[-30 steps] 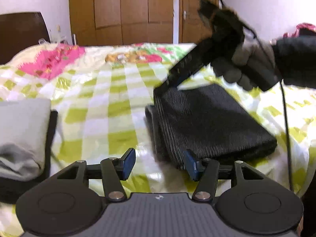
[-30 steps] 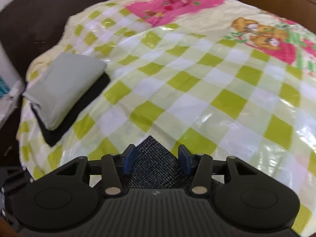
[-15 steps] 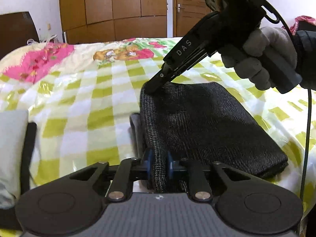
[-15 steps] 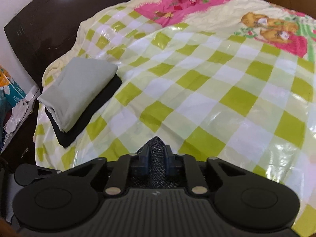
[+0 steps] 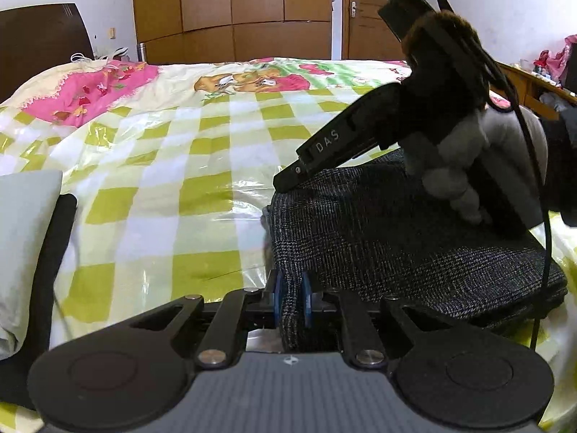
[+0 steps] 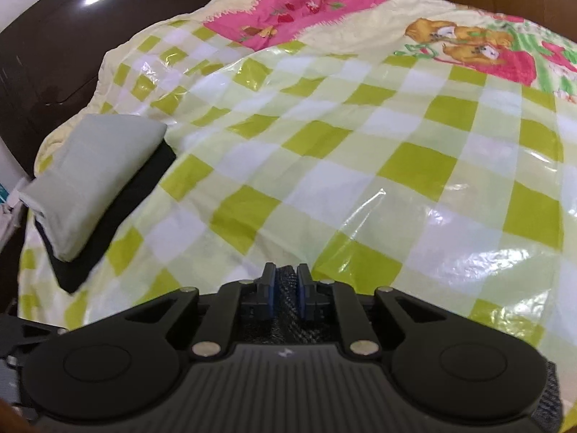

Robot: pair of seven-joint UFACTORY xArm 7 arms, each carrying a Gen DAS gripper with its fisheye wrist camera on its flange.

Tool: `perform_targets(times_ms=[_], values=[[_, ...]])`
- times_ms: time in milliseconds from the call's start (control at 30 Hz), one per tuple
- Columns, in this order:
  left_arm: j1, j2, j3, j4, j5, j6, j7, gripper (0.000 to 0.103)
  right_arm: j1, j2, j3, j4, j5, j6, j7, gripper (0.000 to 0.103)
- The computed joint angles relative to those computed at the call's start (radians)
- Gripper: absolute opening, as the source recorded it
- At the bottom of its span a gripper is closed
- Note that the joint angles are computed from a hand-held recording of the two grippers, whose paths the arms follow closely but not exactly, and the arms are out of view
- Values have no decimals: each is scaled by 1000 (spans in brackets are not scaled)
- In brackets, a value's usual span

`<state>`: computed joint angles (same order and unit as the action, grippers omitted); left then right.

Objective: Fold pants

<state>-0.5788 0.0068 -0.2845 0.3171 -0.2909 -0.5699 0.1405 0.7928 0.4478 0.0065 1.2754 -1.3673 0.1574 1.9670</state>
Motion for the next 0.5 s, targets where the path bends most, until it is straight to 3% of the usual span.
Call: perform_targets(times_ms=[100,200,400,500], values=[[-19,-3,-14,7,-76,4,64,27,24,12,-26,11,-148,14,183,20],[-26,-48,-27,1,-125,37,105,28,1,-8,1,-4,-195,31,252,26],[9,-133,-146,15,-359,55,288,29,-27,-137,102,-91,-78,201,117,25],[15,-120,-168,53,-399,45,343,29,-32,-195,146,-137,17,304,32,25]])
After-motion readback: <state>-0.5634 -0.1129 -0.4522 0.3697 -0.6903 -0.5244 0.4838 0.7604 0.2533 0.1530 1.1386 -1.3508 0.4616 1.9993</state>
